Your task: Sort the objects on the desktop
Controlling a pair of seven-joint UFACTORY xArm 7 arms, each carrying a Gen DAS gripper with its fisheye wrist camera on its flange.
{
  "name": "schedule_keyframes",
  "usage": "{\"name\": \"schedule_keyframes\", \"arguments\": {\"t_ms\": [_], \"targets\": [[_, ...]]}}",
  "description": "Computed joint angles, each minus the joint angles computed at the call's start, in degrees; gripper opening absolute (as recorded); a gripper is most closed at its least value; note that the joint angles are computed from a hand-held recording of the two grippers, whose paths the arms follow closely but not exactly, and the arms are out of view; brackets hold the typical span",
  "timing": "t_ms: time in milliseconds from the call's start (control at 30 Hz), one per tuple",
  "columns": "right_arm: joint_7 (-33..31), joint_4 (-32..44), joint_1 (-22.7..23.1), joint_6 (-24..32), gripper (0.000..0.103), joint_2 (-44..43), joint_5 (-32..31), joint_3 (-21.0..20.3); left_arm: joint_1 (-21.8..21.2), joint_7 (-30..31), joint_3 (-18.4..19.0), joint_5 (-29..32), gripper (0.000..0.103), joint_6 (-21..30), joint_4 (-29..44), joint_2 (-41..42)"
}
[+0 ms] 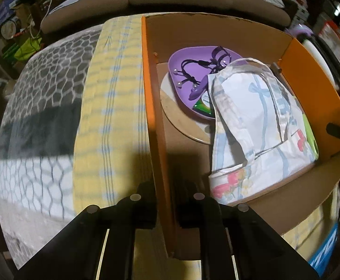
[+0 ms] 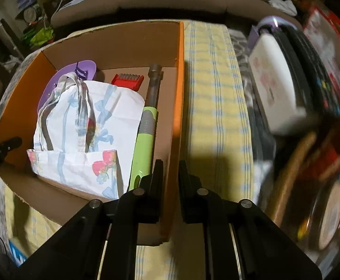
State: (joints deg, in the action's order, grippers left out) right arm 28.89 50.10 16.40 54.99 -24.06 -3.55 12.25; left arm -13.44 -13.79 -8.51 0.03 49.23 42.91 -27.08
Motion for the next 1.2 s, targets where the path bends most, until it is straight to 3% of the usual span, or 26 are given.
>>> {"name": "schedule_keyframes", "arguments": {"t_ms": [367,533,600,633,700,733,767,867,1033,1200], "targets": [[3.64,-13.51,4.77,4.80,0.013,-19.42,6.76,2.18,-4.54,-1.76,-1.85,-3.59,0.012,8.96,-12.42,-21.37],[5.22,-15.98,6.16,6.12,0.014,-23.83,8.25,2.88,-5.61,-2.53,-2.32,-4.35,0.012,9.90,-14.87,-25.33],[5.36,-17.30,6.18,5.51,0.015,-26.38,8.43,2.41,-5.99,-2.63,-1.10,-5.47,0.018,9.94,-16.12,-28.51],[6.13,-17.52,5.73,6.12,0.019,-28.50,7.74,2.97,-6.26,-2.55,-0.33,-6.12,0.021,10.68,-16.75,-31.21],[6.91,-17.68,5.79,9.68,0.036,-33.80,6.75,3.70,-6.62,-1.81,1.05,-6.85,0.035,13.67,-17.82,-37.86],[6.75,-17.78,6.36,12.15,0.047,-36.31,6.68,3.93,-6.98,-1.36,1.80,-7.54,0.037,15.63,-18.47,-41.67],[6.37,-18.29,7.56,14.92,0.051,-40.02,6.83,4.33,-7.28,-1.10,2.51,-8.37,0.038,18.18,-19.07,-46.03],[6.60,-17.62,9.15,23.76,0.056,-44.98,6.38,5.84,-7.28,-0.39,2.29,-9.75,0.041,26.65,-19.66,-53.67],[7.17,-20.99,9.25,30.66,0.056,-55.82,10.76,6.32,-6.41,-0.68,1.60,-12.56,0.043,35.39,-24.53,-64.43],[12.32,-28.38,8.32,29.63,0.055,-66.70,20.82,3.23,-5.80,-0.04,1.00,-16.18,0.044,35.62,-24.75,-65.79]]}}
